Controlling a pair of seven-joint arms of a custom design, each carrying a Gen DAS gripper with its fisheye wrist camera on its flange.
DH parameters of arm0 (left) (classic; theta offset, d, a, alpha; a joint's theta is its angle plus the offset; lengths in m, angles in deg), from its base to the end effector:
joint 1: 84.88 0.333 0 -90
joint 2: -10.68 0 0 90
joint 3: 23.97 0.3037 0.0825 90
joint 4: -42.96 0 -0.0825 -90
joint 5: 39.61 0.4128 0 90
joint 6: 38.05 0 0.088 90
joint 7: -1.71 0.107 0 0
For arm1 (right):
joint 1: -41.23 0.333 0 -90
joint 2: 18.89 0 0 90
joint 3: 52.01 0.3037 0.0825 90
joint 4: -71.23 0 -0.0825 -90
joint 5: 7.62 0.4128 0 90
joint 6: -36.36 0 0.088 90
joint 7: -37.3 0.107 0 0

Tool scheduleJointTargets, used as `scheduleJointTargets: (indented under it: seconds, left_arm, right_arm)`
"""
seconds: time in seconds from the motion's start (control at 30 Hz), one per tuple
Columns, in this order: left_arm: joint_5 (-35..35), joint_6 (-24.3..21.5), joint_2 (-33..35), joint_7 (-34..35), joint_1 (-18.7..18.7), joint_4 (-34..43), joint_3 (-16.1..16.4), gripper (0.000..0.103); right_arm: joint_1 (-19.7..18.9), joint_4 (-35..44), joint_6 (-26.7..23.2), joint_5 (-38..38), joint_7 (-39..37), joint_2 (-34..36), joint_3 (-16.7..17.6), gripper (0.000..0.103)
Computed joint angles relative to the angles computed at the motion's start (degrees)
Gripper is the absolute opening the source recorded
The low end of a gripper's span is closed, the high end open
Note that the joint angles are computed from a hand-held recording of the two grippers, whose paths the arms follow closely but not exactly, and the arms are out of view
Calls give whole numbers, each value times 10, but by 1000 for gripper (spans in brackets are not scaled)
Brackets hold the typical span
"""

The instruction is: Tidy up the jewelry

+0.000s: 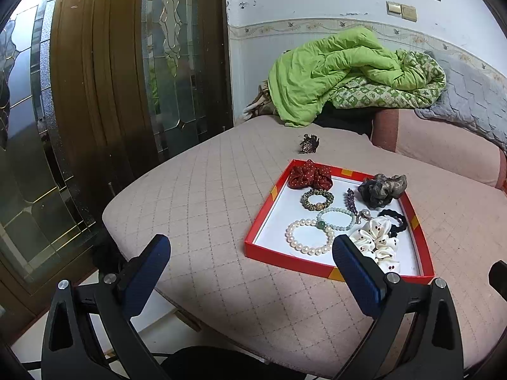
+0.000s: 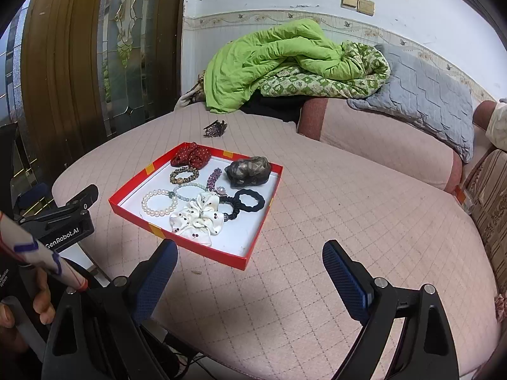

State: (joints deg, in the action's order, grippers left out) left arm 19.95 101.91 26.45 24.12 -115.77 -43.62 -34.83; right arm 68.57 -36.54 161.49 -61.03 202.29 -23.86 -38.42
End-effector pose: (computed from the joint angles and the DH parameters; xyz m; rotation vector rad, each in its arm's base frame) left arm 0.5470 -0.4636 0.5678 -1.4878 1.6833 -0.9080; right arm 0.4717 0.3758 0.5798 -1.5499 1.8534 -1.0041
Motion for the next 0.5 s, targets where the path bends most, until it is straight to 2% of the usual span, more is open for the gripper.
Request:
scheduleJointTargets:
  seconds: [0.5]
  left_arm:
    - [-4,-3,1,8,1,-1,-1,102]
  right_arm:
    - [1,2,1,1,2,3,-1,95]
